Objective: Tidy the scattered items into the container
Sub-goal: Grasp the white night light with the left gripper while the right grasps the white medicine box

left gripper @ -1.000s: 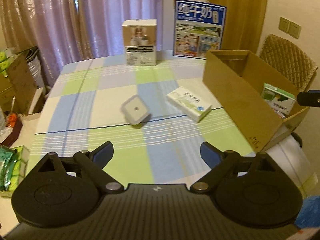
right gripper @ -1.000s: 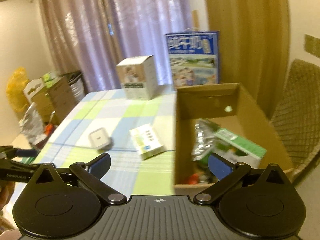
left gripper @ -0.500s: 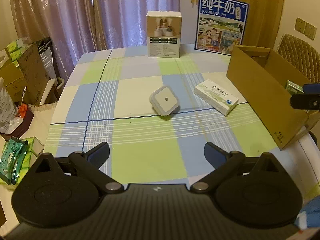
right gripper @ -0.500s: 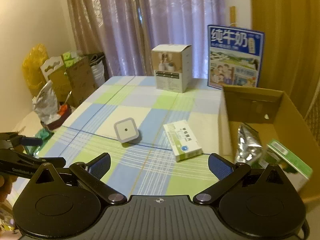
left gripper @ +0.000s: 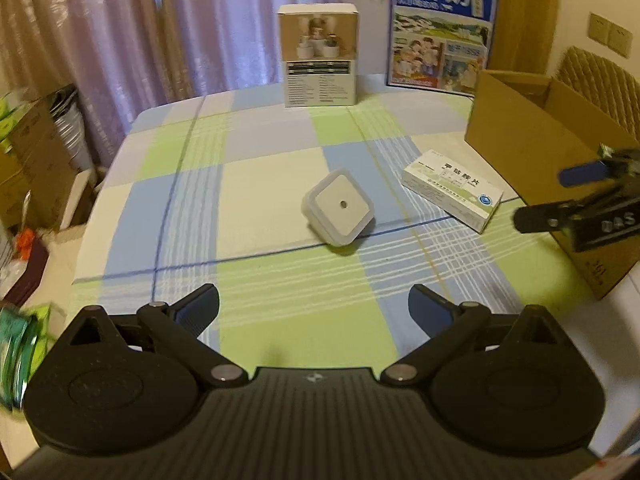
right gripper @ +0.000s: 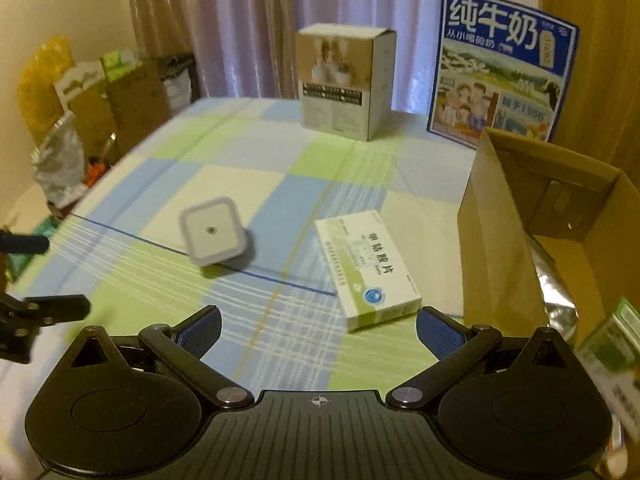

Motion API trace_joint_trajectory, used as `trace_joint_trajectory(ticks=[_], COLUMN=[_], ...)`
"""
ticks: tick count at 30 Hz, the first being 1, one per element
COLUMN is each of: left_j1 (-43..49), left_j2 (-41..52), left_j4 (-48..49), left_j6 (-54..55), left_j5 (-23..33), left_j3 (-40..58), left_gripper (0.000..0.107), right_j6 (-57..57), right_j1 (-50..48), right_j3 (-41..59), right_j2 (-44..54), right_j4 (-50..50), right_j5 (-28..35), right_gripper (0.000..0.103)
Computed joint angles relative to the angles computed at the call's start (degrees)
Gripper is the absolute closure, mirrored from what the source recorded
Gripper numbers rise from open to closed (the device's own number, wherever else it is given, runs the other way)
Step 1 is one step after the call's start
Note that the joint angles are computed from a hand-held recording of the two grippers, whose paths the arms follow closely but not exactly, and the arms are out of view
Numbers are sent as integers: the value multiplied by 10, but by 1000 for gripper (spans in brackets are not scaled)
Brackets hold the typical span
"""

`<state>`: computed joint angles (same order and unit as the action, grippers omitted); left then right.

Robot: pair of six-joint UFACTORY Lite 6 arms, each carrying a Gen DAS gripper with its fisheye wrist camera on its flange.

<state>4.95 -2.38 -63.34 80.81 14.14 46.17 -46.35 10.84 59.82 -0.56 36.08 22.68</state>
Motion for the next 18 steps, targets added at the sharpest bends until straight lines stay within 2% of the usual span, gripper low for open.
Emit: trace_joint_trajectory(ticks=[4,9,14,18], left_j1=[-8,-16,-18,-19], left_j2=[77,155,204,230], left_j4=[-126,-255,-304,-335], left_j6=[146,295,359,396], left_j5=[-1,2,10,16], left_j3=[44,91,123,140], left_gripper=[8,8,8,8], right_j6=[-33,-12,103,120], right_j1=[4,13,20,19], right_j3=[49,131,225,276], right_j2=[80,179,275,326], right_j4=[12,-35,-159,-176], right_j5=[-31,-47,-33,-26], right_gripper=[2,2,2,3])
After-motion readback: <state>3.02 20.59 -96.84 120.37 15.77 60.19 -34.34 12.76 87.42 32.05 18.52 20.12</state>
